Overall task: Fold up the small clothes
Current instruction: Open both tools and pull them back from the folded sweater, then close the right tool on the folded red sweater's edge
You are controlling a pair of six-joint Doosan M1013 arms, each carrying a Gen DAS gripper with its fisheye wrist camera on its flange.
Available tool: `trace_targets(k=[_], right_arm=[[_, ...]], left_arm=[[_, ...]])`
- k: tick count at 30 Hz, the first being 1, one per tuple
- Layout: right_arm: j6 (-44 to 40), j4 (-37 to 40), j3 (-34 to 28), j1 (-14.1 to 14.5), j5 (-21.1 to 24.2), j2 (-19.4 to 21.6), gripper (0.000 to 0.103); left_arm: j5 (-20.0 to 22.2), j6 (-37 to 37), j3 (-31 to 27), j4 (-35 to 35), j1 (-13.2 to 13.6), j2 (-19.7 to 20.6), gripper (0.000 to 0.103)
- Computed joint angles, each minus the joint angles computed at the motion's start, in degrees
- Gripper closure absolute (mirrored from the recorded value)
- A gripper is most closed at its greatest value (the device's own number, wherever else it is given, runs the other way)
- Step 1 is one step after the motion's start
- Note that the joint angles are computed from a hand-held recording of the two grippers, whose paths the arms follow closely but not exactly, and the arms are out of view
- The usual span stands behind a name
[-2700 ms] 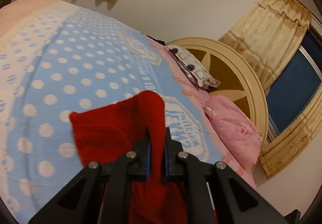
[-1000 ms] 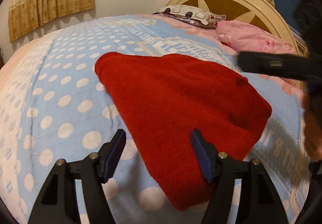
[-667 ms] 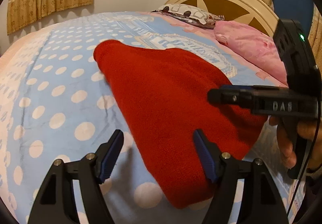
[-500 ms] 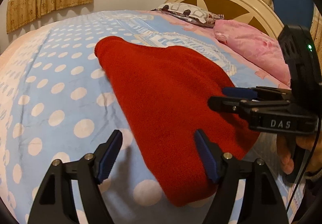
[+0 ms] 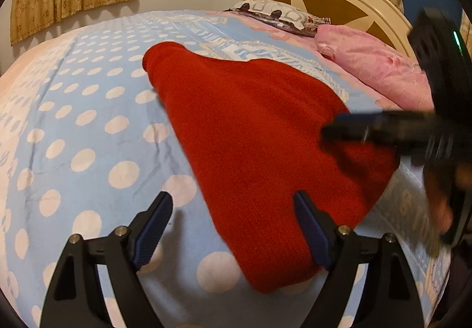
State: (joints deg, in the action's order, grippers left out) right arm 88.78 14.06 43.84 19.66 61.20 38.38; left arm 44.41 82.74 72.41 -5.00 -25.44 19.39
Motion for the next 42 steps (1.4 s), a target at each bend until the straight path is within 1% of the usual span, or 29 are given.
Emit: trace_targets(k=[3, 4, 5, 6, 8, 9, 10, 11, 12, 14, 15, 17, 20, 21, 23, 25, 27, 29, 30, 31, 32, 36, 37, 38, 40, 41, 42], right_arm=[[4.76, -1.74, -3.31, -0.77, -1.12, 1.16, 0.049], [6.41, -2.43, -5.24, -0.97, -0.74, 2.11, 0.049], [7.94, -2.84, -8.2, -1.17, 1.0, 3.69, 0.049], [9.71, -3.88, -13.51, -1.35, 5.01, 6.65, 0.049], [12.31, -4.5, -20.21, -1.68, 10.0, 10.59, 0.06], [13.52, -3.88, -24.51, -1.95, 13.74, 13.21, 0.071], [14.23, -3.65, -26.95, -1.97, 16.35, 14.89, 0.079], [14.26, -3.77, -26.98, -1.85, 16.98, 15.22, 0.08], [13.12, -4.76, -24.62, -1.45, 15.85, 14.31, 0.08], [10.29, -8.86, -17.59, -0.34, 10.32, 11.05, 0.08], [9.34, -10.1, -15.27, -0.01, 8.27, 9.93, 0.08], [9.22, -9.6, -14.43, -0.26, 7.65, 9.32, 0.08], [9.25, -4.97, -9.57, -1.41, 3.6, 5.95, 0.078], [8.58, -2.91, -6.02, -1.8, 1.29, 3.68, 0.075], [6.96, 0.18, -0.5, -2.19, -1.49, 0.21, 0.074], [5.35, 3.35, 5.08, -2.64, -3.15, -3.15, 0.074], [3.75, 7.23, 9.34, -3.07, -3.22, -5.48, 0.074], [1.33, 10.17, 11.96, -3.11, -2.34, -6.67, 0.074], [0.76, 10.13, 12.56, -2.93, -2.3, -6.89, 0.075], [0.44, 9.47, 13.1, -2.66, -2.62, -7.1, 0.09], [0.55, 8.42, 13.48, -2.3, -2.82, -7.25, 0.097], [-1.34, 13.46, 15.22, -2.3, -3.78, -8.47, 0.097], [-1.67, 13.14, 15.42, -2.13, -3.62, -8.71, 0.097], [-1.36, 11.13, 15.14, -1.71, -3.1, -8.56, 0.097], [2.53, 2.97, 14.93, -0.78, -2.82, -8.04, 0.097], [3.84, 1.54, 15.01, -0.87, -2.65, -7.77, 0.097], [4.23, 2.99, 15.47, -1.41, -3.03, -7.83, 0.097]], left_arm=[[-0.03, -0.15, 0.01, 0.33, -0.08, 0.05, 0.015], [-0.04, -0.1, 0.01, 0.12, -0.05, 0.07, 0.015], [-0.16, -0.07, 0.08, -0.07, -0.01, 0.04, 0.015], [-0.29, -0.03, 0.17, -0.19, 0.01, 0.0, 0.015], [-0.06, -0.92, 0.09, 0.88, -0.13, 0.05, 0.011], [0.12, -1.13, 0.0, 1.2, -0.23, 0.13, 0.01], [0.48, -0.51, -0.08, 0.63, -0.18, 0.2, 0.01], [0.85, -0.04, -0.13, 0.17, -0.11, 0.26, 0.01], [0.93, 0.04, 0.0, 0.07, -0.11, 0.2, 0.01], [1.11, 0.53, 0.18, -0.28, -0.07, 0.11, 0.01], [1.04, 0.77, 0.23, -0.51, -0.04, 0.11, 0.01], [0.89, 0.98, 0.29, -1.19, 0.12, 0.06, 0.01], [-1.29, 0.62, 1.43, -2.19, 0.55, -0.89, 0.009], [-1.3, 0.17, 1.63, -2.32, 0.71, -1.09, 0.008], [-2.48, 0.04, 2.55, -3.67, 1.1, -1.64, 0.007], [-2.75, 0.02, 2.86, -4.78, 1.43, -1.74, 0.007], [-2.61, -0.16, 2.85, -5.4, 1.6, -1.68, 0.006], [-2.12, -0.3, 2.54, -5.32, 1.63, -1.42, 0.006], [-1.95, -0.33, 2.47, -5.2, 1.61, -1.37, 0.006], [-1.82, -0.48, 2.42, -5.07, 1.6, -1.36, 0.006], [-1.84, -0.63, 2.47, -5.06, 1.63, -1.45, 0.006], [-3.16, -3.08, 3.48, -3.48, 1.76, -2.35, 0.006], [-2.96, -3.27, 3.6, -3.54, 1.88, -2.41, 0.005], [-2.94, -3.17, 3.73, -4.07, 2.07, -2.37, 0.004], [-2.15, -3.07, 3.51, -5.14, 2.38, -2.12, 0.004], [-1.52, -2.64, 3.16, -5.49, 2.42, -1.95, 0.003], [-1.05, -2.42, 2.95, -5.02, 2.3, -1.94, 0.003]])
